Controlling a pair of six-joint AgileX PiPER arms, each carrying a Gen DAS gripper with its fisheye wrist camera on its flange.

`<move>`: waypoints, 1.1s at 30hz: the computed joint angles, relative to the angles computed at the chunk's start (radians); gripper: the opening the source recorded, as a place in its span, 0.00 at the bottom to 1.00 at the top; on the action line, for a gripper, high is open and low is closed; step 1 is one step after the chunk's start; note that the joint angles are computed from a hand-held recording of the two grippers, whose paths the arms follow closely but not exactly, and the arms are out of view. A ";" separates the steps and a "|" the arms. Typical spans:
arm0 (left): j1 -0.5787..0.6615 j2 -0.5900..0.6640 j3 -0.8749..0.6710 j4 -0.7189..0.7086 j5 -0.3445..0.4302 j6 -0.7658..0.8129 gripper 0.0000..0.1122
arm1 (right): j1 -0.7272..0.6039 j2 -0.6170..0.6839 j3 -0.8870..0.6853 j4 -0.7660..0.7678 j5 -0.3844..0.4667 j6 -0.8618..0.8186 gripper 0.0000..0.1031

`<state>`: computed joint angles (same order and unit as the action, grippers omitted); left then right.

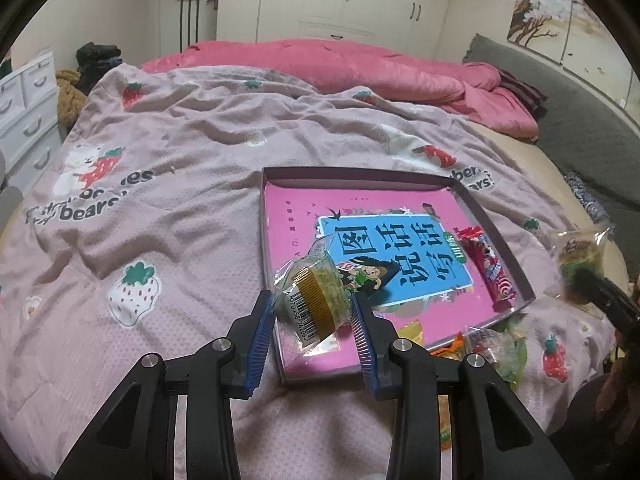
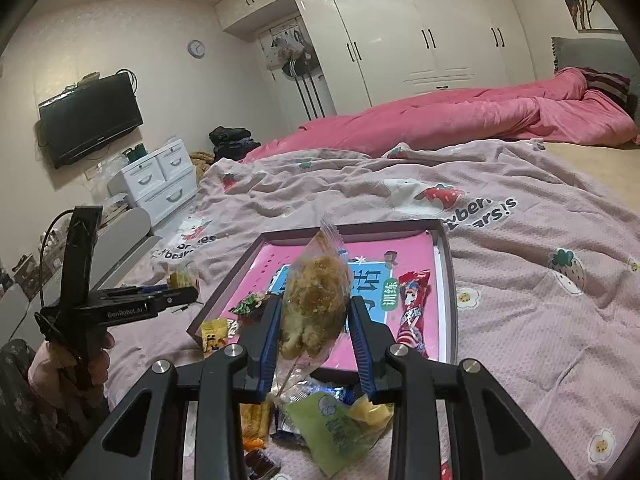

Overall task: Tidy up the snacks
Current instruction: 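Carry the cake packet and pastry bag with both tools onto the tray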

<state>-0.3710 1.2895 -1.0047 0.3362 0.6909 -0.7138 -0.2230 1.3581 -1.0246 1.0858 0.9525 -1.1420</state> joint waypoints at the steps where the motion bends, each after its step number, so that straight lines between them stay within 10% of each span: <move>1: 0.000 0.007 -0.001 0.003 -0.004 0.000 0.36 | 0.002 0.004 -0.003 -0.001 -0.008 0.002 0.32; 33: 0.043 0.159 -0.038 -0.240 -0.069 0.222 0.36 | 0.069 0.144 -0.090 -0.086 -0.087 0.100 0.32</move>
<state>-0.3278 1.4487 -1.0423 0.0961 0.6219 -0.4916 -0.1544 1.5017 -1.1146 1.0001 0.8653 -1.0421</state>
